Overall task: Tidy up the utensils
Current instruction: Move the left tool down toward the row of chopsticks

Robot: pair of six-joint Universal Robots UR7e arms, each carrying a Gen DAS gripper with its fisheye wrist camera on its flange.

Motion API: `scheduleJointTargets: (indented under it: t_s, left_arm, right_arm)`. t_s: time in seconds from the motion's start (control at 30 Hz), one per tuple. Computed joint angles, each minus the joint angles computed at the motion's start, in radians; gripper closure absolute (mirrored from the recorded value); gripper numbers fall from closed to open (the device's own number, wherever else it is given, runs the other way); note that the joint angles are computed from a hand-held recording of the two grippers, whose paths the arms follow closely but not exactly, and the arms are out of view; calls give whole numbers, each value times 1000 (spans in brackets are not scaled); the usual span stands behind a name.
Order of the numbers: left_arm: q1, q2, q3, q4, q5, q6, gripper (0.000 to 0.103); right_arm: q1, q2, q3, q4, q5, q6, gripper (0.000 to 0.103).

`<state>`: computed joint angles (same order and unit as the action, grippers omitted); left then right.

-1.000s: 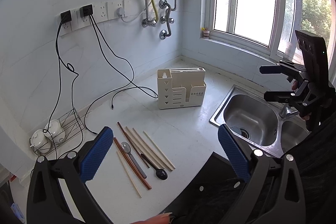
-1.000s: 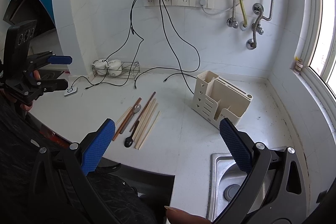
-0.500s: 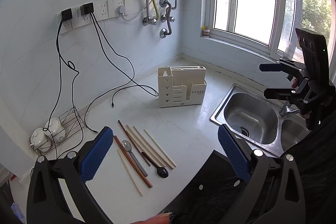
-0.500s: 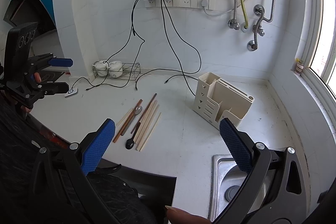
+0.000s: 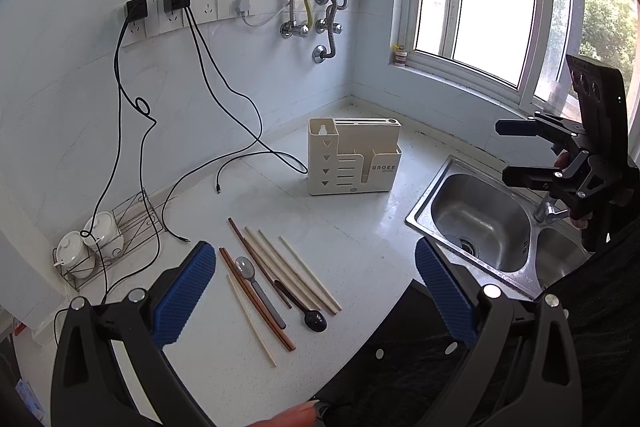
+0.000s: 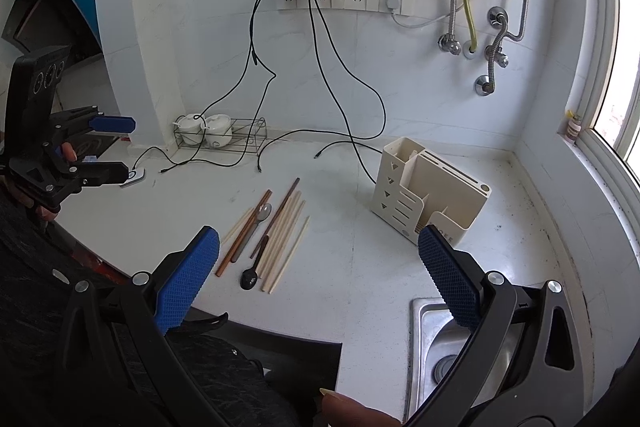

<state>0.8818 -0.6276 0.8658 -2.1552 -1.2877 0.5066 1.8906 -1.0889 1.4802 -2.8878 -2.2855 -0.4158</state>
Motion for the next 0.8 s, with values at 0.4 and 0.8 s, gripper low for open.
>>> scheduleJointTargets:
  t_s: [0.4,0.8]
  left_arm:
    - [56,65,-130,129,73,-3,5]
    - [119,237,-410,221,146,-126,5]
  right_arm:
    - [-36,125,-140,140,-33,143,8]
    - [-73,301,-355,273,-43,328,8]
